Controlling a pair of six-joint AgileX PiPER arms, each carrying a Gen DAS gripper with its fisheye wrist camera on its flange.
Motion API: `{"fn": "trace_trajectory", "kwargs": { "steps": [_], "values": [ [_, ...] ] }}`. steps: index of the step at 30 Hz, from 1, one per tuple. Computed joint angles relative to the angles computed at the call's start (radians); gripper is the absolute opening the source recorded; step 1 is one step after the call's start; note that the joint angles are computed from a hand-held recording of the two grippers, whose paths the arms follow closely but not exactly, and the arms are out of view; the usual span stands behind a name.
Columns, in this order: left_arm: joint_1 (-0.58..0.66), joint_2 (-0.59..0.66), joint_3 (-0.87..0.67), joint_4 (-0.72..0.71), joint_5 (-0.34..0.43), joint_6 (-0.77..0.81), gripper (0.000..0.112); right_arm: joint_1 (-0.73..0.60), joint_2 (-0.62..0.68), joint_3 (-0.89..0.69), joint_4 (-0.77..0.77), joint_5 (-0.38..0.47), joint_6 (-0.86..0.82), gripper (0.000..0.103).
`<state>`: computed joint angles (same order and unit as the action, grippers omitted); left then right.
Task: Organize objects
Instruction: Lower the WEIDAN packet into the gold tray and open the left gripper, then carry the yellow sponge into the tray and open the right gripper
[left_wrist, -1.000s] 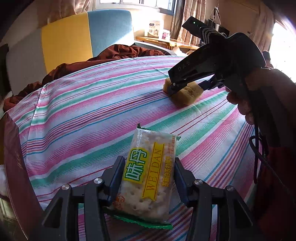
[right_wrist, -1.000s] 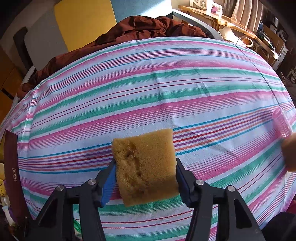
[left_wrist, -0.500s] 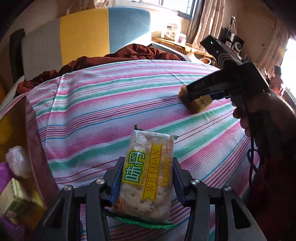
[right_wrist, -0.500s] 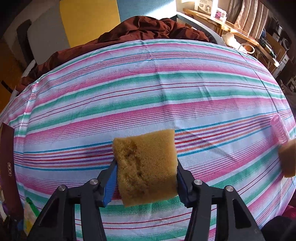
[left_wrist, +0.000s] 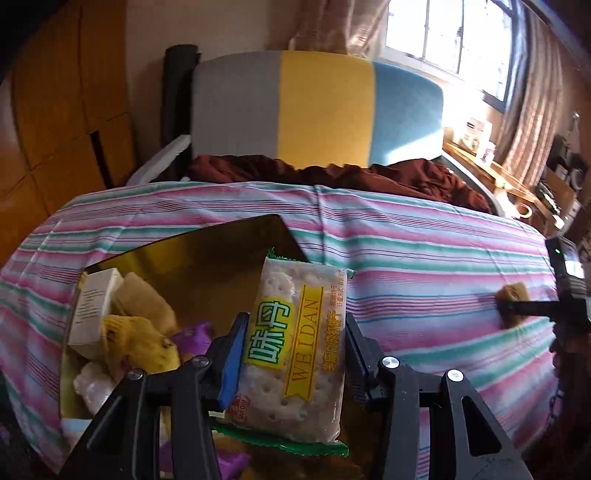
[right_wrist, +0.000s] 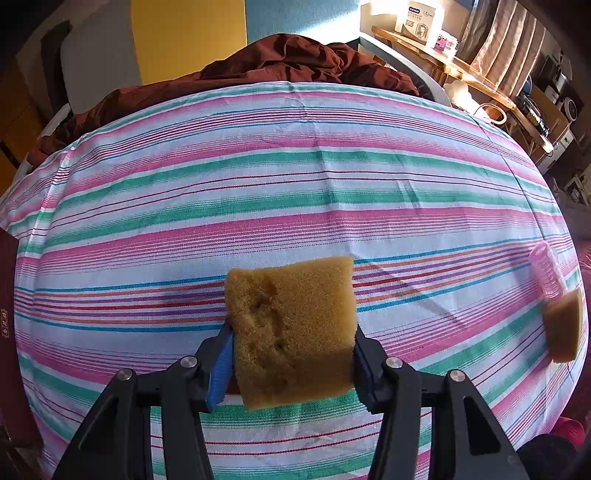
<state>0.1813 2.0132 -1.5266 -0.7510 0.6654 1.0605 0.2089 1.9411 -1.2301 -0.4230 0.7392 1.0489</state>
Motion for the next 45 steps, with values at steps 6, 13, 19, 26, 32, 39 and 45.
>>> {"fn": "trace_trajectory", "kwargs": {
  "steps": [6, 13, 19, 26, 32, 39, 45],
  "values": [
    [0.035, 0.203, -0.333, 0.155, 0.121, -0.259, 0.049, 0.016, 0.004, -0.003, -0.008, 0.008, 0.019, 0.054],
    [0.024, 0.445, -0.739, 0.318, 0.294, -0.487, 0.049, -0.002, 0.012, -0.002, -0.009, -0.005, -0.002, 0.054],
    [-0.004, 0.563, -0.938, 0.396, 0.366, -0.572, 0.049, -0.003, 0.014, -0.003, -0.010, -0.005, -0.004, 0.054],
    [-0.015, 0.521, -0.841, 0.422, 0.274, -0.567, 0.053, -0.004, 0.017, -0.010, -0.011, -0.001, -0.009, 0.054],
    [0.003, 0.359, -0.545, 0.334, 0.107, -0.445, 0.053, -0.002, 0.017, -0.013, -0.014, 0.002, -0.009, 0.054],
    [0.036, 0.183, -0.266, 0.197, -0.030, -0.268, 0.053, 0.026, 0.030, -0.040, 0.004, -0.010, -0.056, 0.054],
    [0.072, 0.082, -0.128, 0.085, -0.066, -0.137, 0.053, 0.049, 0.042, -0.065, 0.049, -0.023, -0.112, 0.054]
  ]
}}
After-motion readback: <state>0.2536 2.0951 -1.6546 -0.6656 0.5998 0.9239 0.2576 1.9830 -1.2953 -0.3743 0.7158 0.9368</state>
